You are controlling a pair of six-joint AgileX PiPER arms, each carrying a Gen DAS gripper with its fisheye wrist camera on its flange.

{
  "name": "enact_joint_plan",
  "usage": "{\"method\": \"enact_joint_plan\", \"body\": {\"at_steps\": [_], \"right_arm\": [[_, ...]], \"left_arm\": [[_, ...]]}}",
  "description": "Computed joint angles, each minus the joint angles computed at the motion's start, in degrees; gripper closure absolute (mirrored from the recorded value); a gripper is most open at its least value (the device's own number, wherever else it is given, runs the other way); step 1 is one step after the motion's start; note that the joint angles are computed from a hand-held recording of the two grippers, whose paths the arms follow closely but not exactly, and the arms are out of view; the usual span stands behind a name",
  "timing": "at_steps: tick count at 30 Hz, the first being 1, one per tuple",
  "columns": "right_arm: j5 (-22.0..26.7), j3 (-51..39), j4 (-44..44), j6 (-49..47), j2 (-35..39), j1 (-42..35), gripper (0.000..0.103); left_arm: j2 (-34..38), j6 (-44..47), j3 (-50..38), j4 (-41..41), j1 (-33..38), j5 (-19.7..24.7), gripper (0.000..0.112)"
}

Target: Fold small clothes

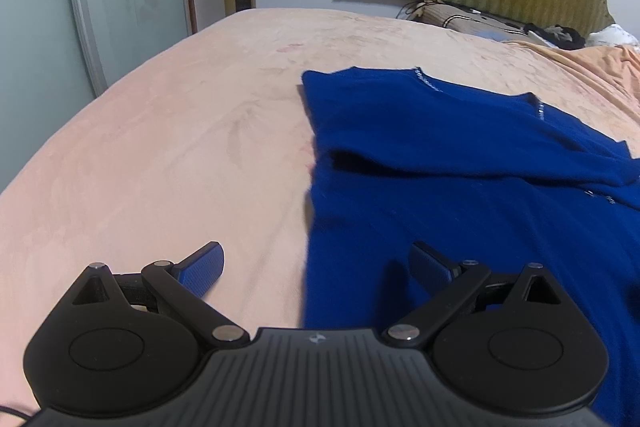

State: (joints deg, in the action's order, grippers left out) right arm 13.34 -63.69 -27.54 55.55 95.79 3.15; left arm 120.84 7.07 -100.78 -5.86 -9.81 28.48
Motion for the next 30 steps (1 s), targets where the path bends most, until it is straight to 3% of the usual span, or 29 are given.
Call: {"method": "enact_joint_plan", "body": {"at_steps": [3, 6, 15, 19, 24, 27, 30], "right_arm": [[2.2, 2.5, -14.9, 11.7, -1.9, 3.7, 0.014], [4.8, 3.8, -22.9, 17.7, -2.4, 6.5, 0.012], [7.8, 4.8, -28.4, 23.0, -2.4, 10.4, 0.008], [8.6, 5.0, -29.0, 23.3, -2.4, 11.3, 0.001], [9.6, 6.3, -34.3, 29.8, -1.9, 12.4, 0.0], [11.0, 5.8, -35.1, 30.3, -1.1, 13.2, 0.0], [14.0, 4.0, -32.9, 26.4, 0.0, 14.7, 0.0]], "left_arm": [[-2.4, 0.3, 3.7, -0.7, -0.6, -1.6, 0.013], [-4.2, 0.6, 6.5, -0.6, -1.5, -3.0, 0.013], [-6.9, -0.2, 10.4, 0.6, -3.5, -4.5, 0.013], [-7.4, -0.9, 11.3, 1.1, -4.2, -4.5, 0.013], [-7.9, -0.4, 14.0, 0.5, -5.1, -6.5, 0.013], [-6.9, -4.9, 14.9, 5.1, -6.2, -7.1, 0.013], [-7.9, -11.2, 18.1, 12.3, -7.4, -10.6, 0.013]]}}
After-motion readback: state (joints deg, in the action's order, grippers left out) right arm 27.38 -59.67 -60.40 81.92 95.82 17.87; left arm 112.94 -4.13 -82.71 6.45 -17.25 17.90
